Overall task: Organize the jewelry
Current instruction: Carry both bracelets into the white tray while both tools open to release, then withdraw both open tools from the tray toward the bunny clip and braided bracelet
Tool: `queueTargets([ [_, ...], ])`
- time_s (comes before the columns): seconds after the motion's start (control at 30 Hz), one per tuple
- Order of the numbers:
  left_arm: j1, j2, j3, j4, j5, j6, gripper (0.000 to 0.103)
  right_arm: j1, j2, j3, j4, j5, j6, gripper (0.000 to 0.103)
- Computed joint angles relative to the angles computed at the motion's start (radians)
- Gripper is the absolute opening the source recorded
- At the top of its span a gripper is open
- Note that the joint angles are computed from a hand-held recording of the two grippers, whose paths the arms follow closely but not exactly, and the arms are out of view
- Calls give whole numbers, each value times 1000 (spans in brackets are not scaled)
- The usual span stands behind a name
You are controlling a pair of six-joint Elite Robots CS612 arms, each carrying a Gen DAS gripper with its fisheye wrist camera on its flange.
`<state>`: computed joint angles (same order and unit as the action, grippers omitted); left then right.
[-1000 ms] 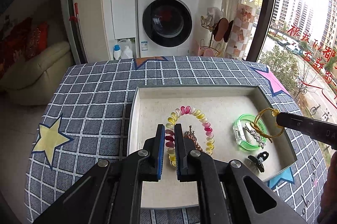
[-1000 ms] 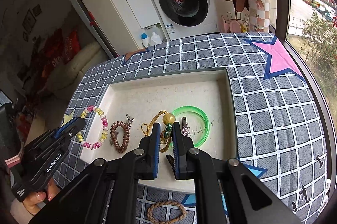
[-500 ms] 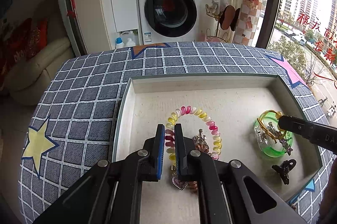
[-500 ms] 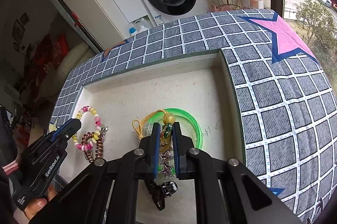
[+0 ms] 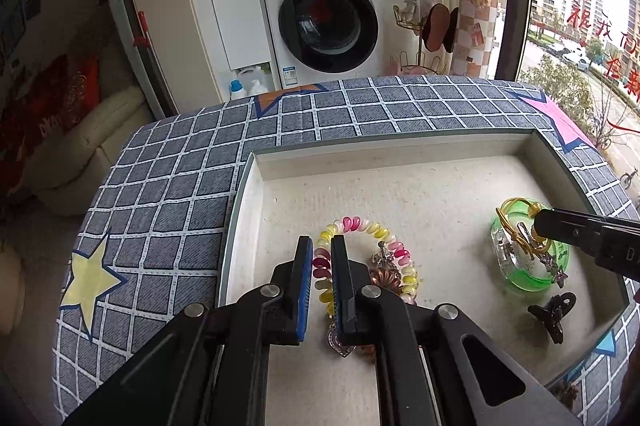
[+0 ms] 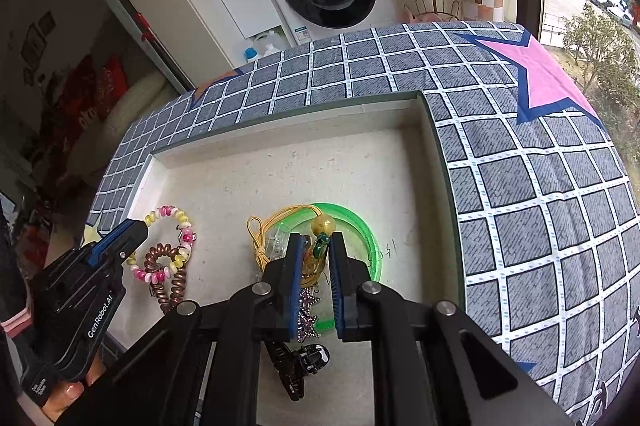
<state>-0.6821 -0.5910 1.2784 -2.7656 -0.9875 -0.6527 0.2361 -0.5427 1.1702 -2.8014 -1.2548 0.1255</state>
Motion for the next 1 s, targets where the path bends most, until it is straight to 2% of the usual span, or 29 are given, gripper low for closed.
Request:
queueTargets([
  [0.1, 1, -7, 6, -3, -16, -10, 21, -3, -7, 14, -32, 12, 4, 48],
  [0.3, -1, -18, 18, -24, -11, -8, 23, -11, -32, 54, -87, 35, 14, 49],
  [0.37, -3, -22, 20, -18, -1, -21, 84, -14, -40, 64, -96, 38, 19, 50],
  [0.4, -9, -25, 29, -27, 36, -39, 103, -15, -43, 70, -99, 41, 24, 50],
  [0.43, -16, -27, 41, -57, 71, -40, 103, -17, -47, 76, -102, 46, 29, 50],
  [0.57, -20, -40, 59, -73, 60, -27, 103, -24, -60, 99, -115, 65, 55, 52],
  [0.63, -27, -50, 80, -85, 74, -28, 103, -28, -69, 117, -125, 77, 70, 60],
  [0.77, -42, -79, 134, -99, 71, -42, 103, -36, -92, 161, -141, 102, 77, 64],
  [0.83, -51, -96, 164, -102, 63, -47, 103, -41, -106, 189, -156, 119, 77, 87],
  [1.0, -77, -143, 246, -102, 30, -97, 103, -46, -149, 272, -196, 150, 56, 87],
])
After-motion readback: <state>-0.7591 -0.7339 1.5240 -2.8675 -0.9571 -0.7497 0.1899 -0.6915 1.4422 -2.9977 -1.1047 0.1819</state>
